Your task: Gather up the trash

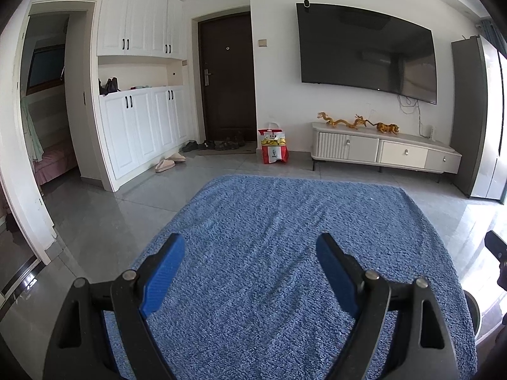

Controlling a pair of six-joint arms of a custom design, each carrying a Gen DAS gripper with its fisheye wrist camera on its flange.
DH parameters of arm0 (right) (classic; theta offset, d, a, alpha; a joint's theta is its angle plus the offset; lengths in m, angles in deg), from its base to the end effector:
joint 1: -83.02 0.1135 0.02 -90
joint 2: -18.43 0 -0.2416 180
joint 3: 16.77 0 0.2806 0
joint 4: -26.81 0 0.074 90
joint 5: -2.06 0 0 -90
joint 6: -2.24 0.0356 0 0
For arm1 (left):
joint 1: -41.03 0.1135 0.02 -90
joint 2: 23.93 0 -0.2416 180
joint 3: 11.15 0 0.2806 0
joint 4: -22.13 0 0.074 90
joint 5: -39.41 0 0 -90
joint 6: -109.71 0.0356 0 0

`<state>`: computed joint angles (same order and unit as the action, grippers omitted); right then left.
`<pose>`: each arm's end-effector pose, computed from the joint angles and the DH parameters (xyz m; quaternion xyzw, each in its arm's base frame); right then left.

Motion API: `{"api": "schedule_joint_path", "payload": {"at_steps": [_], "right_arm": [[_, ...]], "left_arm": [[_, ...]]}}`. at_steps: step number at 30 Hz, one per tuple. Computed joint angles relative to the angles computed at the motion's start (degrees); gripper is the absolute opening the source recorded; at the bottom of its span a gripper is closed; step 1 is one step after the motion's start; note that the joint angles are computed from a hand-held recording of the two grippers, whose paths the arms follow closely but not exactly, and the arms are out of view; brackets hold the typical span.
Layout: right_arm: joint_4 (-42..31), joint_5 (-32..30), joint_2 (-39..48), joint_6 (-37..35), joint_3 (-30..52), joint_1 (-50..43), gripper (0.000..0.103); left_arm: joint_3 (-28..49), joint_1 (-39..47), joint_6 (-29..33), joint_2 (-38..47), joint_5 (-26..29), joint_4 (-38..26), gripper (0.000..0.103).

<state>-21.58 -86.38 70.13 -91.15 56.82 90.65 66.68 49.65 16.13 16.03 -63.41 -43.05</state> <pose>0.2268 0.0294 0.3588 -0.0745 0.8470 0.0079 0.5262 0.1500 0.0307 0.3910 -0.1479 0.8377 0.1180 0.5122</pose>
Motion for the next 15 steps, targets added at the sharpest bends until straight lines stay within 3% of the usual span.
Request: {"api": "schedule_joint_path", "payload": {"at_steps": [15], "right_arm": [[0.49, 0.04, -1.37, 0.34, -0.70, -0.45, 0.103]], "left_arm": [[0.47, -1.48, -0.29, 0.19, -0.66, -0.55, 0.084]]}}
